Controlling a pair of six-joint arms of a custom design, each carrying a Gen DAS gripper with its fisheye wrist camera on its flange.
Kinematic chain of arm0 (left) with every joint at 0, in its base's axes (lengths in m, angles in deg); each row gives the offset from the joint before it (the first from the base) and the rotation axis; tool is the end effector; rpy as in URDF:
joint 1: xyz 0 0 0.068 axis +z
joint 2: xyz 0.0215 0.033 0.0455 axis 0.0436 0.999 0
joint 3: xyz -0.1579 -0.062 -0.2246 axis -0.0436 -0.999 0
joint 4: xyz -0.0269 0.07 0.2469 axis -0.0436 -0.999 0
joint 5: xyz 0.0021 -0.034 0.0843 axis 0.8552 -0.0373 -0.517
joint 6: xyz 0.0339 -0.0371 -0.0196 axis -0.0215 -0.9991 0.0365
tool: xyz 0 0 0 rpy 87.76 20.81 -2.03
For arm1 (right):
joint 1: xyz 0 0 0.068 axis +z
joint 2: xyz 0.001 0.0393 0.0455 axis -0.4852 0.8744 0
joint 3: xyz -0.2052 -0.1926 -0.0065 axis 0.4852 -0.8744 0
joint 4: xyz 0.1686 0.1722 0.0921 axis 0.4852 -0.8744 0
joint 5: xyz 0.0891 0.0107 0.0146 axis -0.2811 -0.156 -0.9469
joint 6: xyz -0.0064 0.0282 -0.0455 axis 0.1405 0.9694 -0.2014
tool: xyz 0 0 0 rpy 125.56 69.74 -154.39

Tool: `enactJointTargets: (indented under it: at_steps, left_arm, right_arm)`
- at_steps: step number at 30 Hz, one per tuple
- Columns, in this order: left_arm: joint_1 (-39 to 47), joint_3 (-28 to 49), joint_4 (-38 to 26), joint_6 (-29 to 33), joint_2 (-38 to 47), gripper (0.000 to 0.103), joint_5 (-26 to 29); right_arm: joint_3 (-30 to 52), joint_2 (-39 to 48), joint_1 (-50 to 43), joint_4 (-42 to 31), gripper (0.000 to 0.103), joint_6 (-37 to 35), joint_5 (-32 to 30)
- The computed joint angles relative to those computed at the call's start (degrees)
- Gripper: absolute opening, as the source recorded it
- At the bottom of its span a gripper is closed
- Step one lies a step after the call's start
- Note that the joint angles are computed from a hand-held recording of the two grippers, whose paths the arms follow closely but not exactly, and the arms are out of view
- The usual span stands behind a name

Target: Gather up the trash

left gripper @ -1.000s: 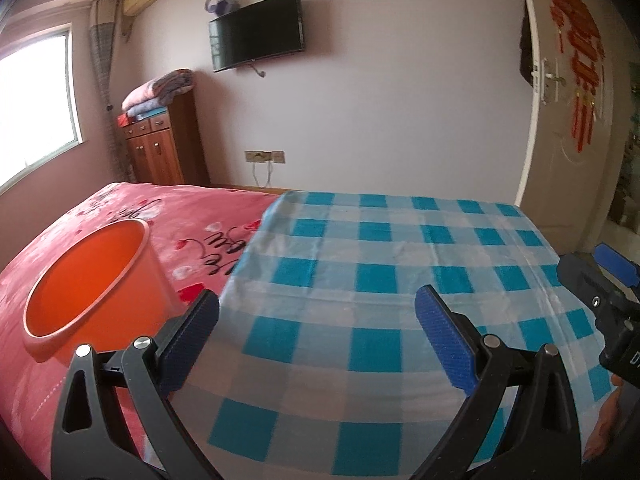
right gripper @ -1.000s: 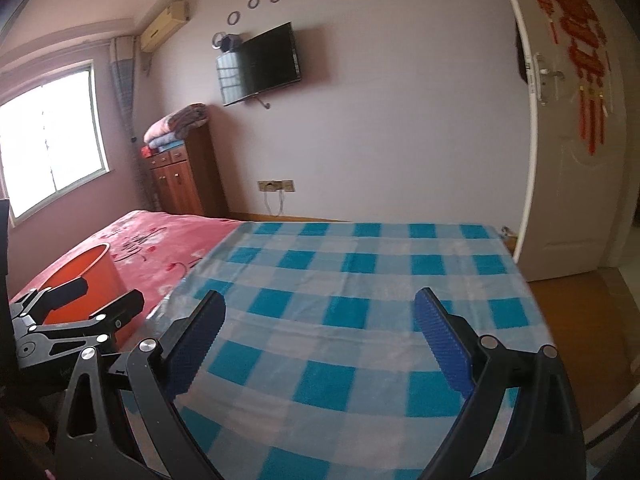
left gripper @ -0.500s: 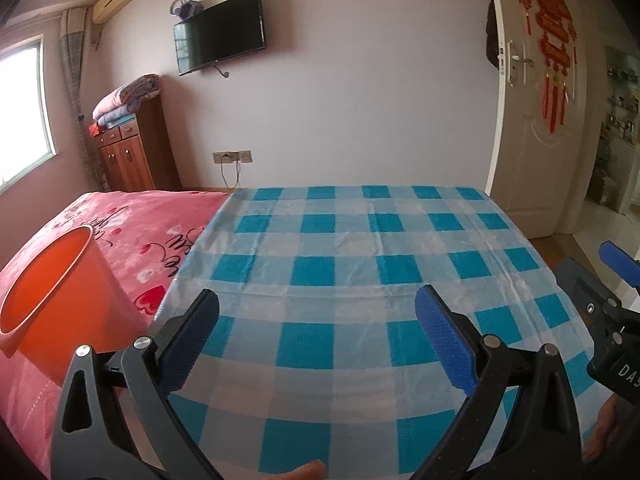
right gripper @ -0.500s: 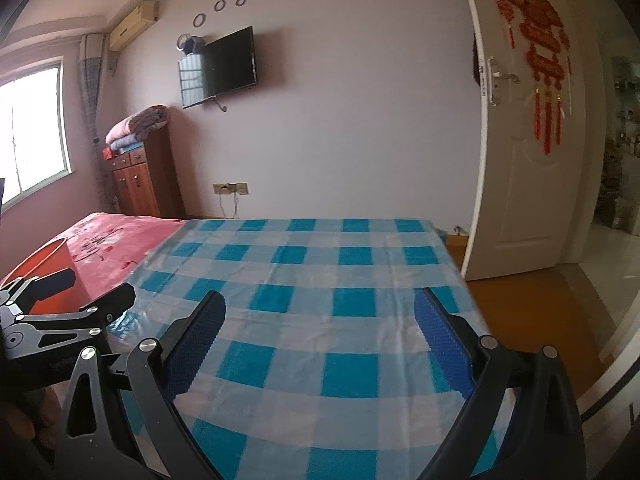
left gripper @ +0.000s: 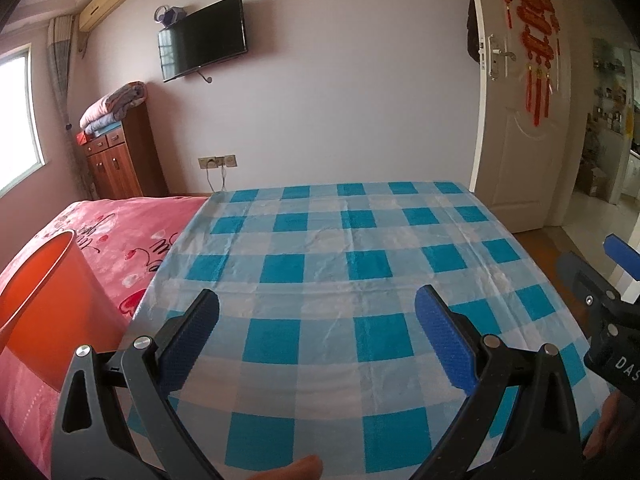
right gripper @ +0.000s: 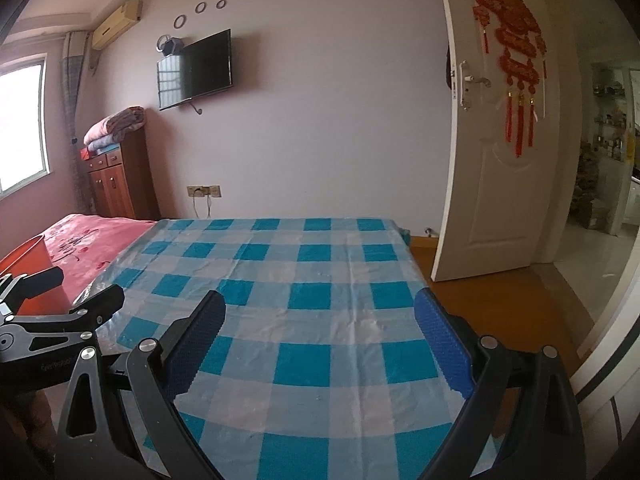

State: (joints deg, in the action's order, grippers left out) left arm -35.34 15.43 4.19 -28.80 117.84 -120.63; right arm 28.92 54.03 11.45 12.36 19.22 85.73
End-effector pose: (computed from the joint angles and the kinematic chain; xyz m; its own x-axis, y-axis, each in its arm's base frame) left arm 0.1870 -0.1206 0.2658 -0.5322 0.0773 -0.8431 0.0128 0.9964 0.0832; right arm 0.1583 0.1084 0.2620 -0.4311 0.0222 -0.9020 -0.0131 0.9994 0.0309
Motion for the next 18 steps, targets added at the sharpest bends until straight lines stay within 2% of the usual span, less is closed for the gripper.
enactJointTargets:
  at_steps: [18]
  left_arm:
    - [-4.1, -1.2, -1.3, -1.2, -1.4, 0.099, -2.9]
  right_arm:
    - [-0.1, -2.3, 2.8, -2.4, 0.094, 1.1, 4.5]
